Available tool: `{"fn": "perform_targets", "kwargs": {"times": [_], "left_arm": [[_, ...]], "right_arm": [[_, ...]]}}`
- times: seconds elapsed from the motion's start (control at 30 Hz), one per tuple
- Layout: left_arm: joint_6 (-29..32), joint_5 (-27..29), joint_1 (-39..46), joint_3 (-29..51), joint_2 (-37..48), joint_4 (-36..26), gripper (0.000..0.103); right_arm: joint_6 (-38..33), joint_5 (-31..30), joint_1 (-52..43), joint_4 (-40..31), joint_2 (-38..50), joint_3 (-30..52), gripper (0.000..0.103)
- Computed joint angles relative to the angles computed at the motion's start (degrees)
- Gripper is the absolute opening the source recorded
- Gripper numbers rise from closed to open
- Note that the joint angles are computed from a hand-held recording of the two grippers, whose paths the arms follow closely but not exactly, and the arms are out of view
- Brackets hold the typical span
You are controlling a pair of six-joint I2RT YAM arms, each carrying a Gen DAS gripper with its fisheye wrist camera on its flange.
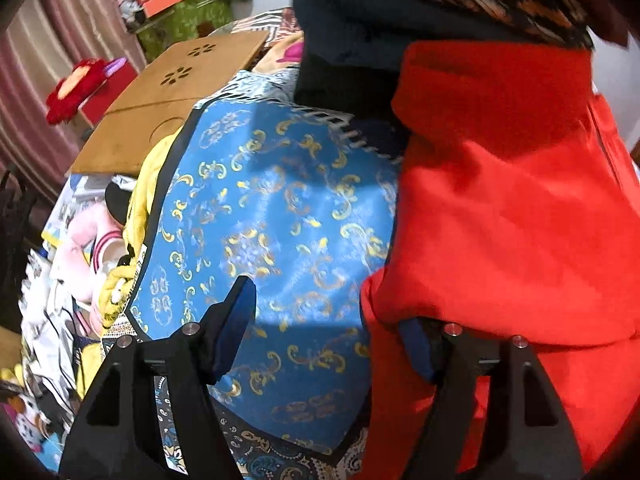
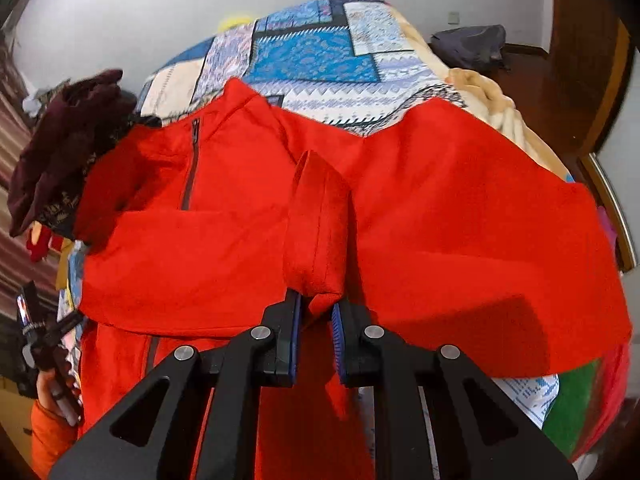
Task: Fold large clothes
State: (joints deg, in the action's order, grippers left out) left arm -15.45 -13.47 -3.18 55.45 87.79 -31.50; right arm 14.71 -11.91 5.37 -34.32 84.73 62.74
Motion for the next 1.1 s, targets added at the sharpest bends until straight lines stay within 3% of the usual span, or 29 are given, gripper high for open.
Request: {"fn": "perform_targets", "kwargs": {"times": [0.17, 0.3, 0.4, 0.63, 0.77, 0.87, 1.1], "left_arm": [[1.57, -3.73, -3.54, -1.27, -2.58, -1.78, 0.070], [2.30, -6.08, -4.84, -1.35, -3.89, -3.40, 0.072], [2.34, -5.03, -5.16, -1.04, -5.70, -5.70, 0.072], [2.91, -3.39, -9.46, 2.39, -12.53, -11.71, 0.072], [0.56, -3.91, -14.09, 7.01, -14.61, -13.62, 0.079], [-0.08, -2.42, -16.91, 11.78, -13.21, -14.00, 0.080], [-1.67, 1.36, -22.67, 20.85, -5.44, -12.56, 0.081]], "right_arm": [[-0.70, 0.92, -0.55, -3.17, -1.90, 1.20, 0.023], [-1.11, 9.51, 0.52, -3.28, -4.97, 0.26, 0.047], [-1.80, 10.75, -0.87, -3.15, -7.25, -0.94, 0.048], [-2.91, 7.50, -8.86, -5.16, -13.02, -1.94, 0.048], [-2.49, 4.14, -15.88, -6.18, -16.34, -2.45, 0.054], [-1.98, 0.42, -22.27, -5.79, -18.40, -3.78, 0.061], [-2.42, -7.48, -34.71, -6.43, -16.17, -7.13, 0.062]]}}
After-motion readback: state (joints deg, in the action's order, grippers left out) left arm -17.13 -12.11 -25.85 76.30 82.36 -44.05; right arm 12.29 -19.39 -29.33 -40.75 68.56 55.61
